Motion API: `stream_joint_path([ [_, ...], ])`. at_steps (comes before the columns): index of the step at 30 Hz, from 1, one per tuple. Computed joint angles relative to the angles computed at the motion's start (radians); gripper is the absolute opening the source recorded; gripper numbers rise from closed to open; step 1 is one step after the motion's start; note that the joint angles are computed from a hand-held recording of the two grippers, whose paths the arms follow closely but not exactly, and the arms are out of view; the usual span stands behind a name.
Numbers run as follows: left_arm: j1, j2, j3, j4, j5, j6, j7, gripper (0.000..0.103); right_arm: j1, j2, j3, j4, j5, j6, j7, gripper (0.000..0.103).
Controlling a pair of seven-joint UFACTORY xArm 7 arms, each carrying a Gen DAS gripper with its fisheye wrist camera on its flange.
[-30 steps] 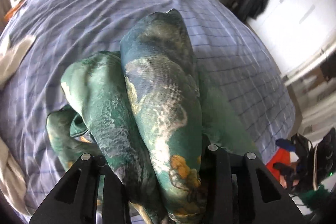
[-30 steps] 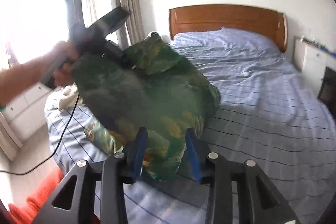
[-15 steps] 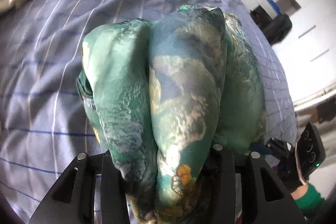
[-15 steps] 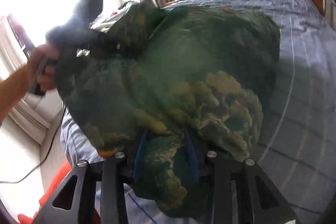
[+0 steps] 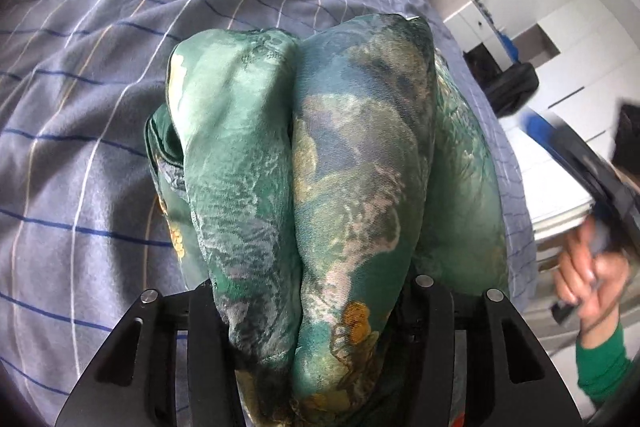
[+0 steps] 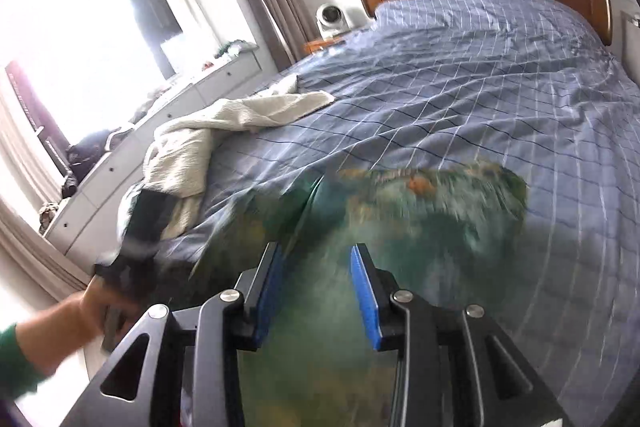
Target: Fold large clothes
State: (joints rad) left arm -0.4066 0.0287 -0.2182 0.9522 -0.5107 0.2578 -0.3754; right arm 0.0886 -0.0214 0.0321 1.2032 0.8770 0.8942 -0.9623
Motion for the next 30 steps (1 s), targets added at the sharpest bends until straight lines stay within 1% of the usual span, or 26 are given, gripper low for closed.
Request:
stream_joint_path([
  [2,0.001,0.004,-0.005,-0.012,-0.066,-0.020,0.042,0.050,0.025,0.079,0.029,0.020,-0.070,-0.097,0.058,0.036],
  [3,0.002,0.013,-0.006,-0.013,-0.092,-0.026,0.059,0.050,0.055,0.138,0.021,0.034,-0.136,-0.136,0.114,0.036],
  [4,0.020,0.025,-0.025,-0.009,-0.087,-0.024,0.050,0.050,0.090,0.193,0.004,0.021,-0.196,-0.173,0.160,0.035],
  [5,-0.003,0.037,-0.002,-0.006,-0.039,-0.027,0.011,0.050,0.083,0.212,0.028,-0.024,-0.214,-0.253,0.165,0.034],
  [6,-0.007,0.041,0.003,-0.007,0.016,-0.032,-0.030,0.050,0.034,0.205,0.085,-0.049,-0.191,-0.306,0.147,0.034],
  [7,-0.005,0.043,0.001,-0.003,0.034,-0.029,-0.042,0.050,0.013,0.199,0.107,-0.060,-0.168,-0.317,0.129,0.034],
  [8,-0.001,0.044,-0.002,0.002,0.036,-0.021,-0.039,0.050,0.025,0.203,0.090,-0.045,-0.188,-0.294,0.143,0.034],
  [9,0.003,0.042,-0.005,0.005,0.036,-0.012,-0.032,0.051,0.013,0.208,0.089,-0.023,-0.198,-0.255,0.153,0.034],
  [11,0.004,0.037,-0.007,0.004,0.049,-0.010,-0.035,0.051,-0.007,0.190,0.089,-0.019,-0.184,-0.215,0.156,0.034],
  [12,0.005,0.031,-0.010,-0.005,0.040,-0.020,-0.029,0.051,-0.014,0.170,0.088,-0.034,-0.171,-0.212,0.146,0.036],
  [13,0.005,0.031,-0.013,-0.009,0.030,-0.032,-0.023,0.051,-0.026,0.120,0.087,-0.076,-0.132,-0.203,0.102,0.036],
  [14,0.006,0.029,-0.018,-0.018,0.002,-0.050,-0.003,0.051,-0.042,0.049,0.077,-0.134,-0.061,-0.178,0.020,0.036],
  [15,0.007,0.027,-0.024,-0.025,-0.029,-0.066,0.020,0.051,-0.056,-0.035,0.048,-0.205,0.016,-0.122,-0.077,0.036],
  [16,0.005,0.022,-0.026,-0.033,-0.043,-0.075,0.029,0.051,-0.054,-0.085,0.022,-0.254,0.054,-0.094,-0.132,0.036],
  [17,0.004,0.020,-0.026,-0.036,-0.047,-0.079,0.033,0.051,-0.051,-0.177,-0.037,-0.334,0.068,-0.026,-0.191,0.036],
  [18,0.002,0.019,-0.024,-0.037,-0.043,-0.079,0.033,0.052,-0.069,-0.237,-0.053,-0.387,0.052,0.006,-0.208,0.036],
  [20,0.000,0.018,-0.024,-0.040,-0.047,-0.087,0.041,0.052,-0.076,-0.356,-0.102,-0.494,0.018,0.012,-0.218,0.036],
  [22,-0.001,0.016,-0.034,-0.048,-0.114,-0.105,0.096,0.053,-0.076,-0.435,-0.139,-0.580,0.007,-0.003,-0.217,0.036],
  [23,0.001,0.018,-0.042,-0.048,-0.166,-0.114,0.138,0.054,-0.074,-0.445,-0.144,-0.614,-0.005,-0.029,-0.205,0.036],
  [24,-0.003,0.017,-0.042,-0.050,-0.177,-0.119,0.144,0.055,-0.062,-0.422,-0.157,-0.625,0.001,-0.043,-0.202,0.036],
  [26,-0.013,0.014,-0.028,-0.054,-0.107,-0.116,0.073,0.055,-0.027,-0.353,-0.186,-0.604,0.049,-0.047,-0.214,0.036],
  [27,-0.015,0.010,-0.022,-0.055,-0.073,-0.111,0.037,0.055,-0.025,-0.338,-0.189,-0.595,0.054,-0.044,-0.217,0.036],
  [29,-0.019,0.003,-0.016,-0.058,-0.028,-0.104,-0.011,0.055,-0.028,-0.317,-0.172,-0.559,0.013,-0.023,-0.175,0.036],
  [30,-0.020,-0.005,-0.014,-0.060,-0.006,-0.095,-0.033,0.055,-0.036,-0.315,-0.165,-0.537,-0.027,0.002,-0.137,0.036],
])
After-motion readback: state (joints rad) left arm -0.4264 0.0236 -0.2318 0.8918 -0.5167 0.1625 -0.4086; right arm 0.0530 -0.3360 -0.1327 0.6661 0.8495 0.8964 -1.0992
